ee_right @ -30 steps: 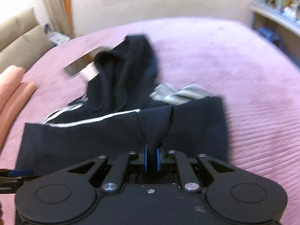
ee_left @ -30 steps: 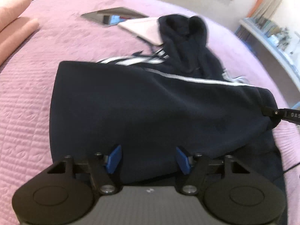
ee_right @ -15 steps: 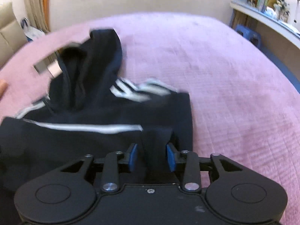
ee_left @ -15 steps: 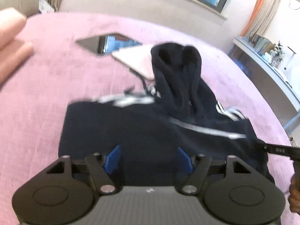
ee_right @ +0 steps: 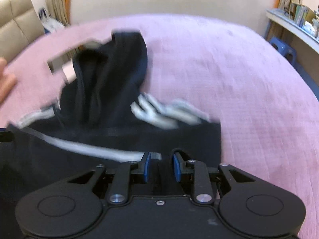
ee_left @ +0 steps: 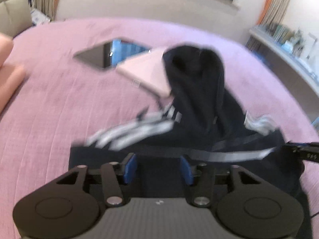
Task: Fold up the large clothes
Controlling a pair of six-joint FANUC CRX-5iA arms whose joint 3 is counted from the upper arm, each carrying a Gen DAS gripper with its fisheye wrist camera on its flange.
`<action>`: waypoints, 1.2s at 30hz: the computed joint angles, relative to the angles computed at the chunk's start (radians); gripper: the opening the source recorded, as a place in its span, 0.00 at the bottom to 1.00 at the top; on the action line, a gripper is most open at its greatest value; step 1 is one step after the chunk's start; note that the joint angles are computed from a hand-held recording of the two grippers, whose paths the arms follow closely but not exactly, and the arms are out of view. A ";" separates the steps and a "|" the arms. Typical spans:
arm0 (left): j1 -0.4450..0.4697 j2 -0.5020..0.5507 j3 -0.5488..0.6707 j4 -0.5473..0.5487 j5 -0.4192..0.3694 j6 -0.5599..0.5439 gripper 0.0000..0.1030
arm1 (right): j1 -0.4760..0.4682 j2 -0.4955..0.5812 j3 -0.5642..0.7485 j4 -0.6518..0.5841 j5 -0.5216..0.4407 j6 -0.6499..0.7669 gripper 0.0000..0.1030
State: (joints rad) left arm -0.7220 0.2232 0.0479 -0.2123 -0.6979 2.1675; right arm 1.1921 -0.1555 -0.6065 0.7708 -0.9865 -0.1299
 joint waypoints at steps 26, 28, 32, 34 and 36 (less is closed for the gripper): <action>0.139 0.586 0.715 0.149 -0.057 -0.154 0.08 | -0.379 0.450 0.348 0.205 0.312 0.146 0.08; 0.155 0.489 0.571 0.149 0.059 -0.137 0.07 | -0.386 0.360 0.242 0.338 0.283 0.026 0.07; 0.169 0.374 0.436 0.104 0.126 -0.082 0.08 | -0.410 0.188 0.085 0.377 0.293 -0.072 0.07; 0.167 0.366 0.422 0.074 0.096 -0.073 0.15 | -0.418 0.160 0.053 0.322 0.338 -0.017 0.13; 0.151 0.403 0.464 0.017 -0.022 -0.093 0.23 | -0.420 0.187 0.067 0.168 0.378 0.118 0.19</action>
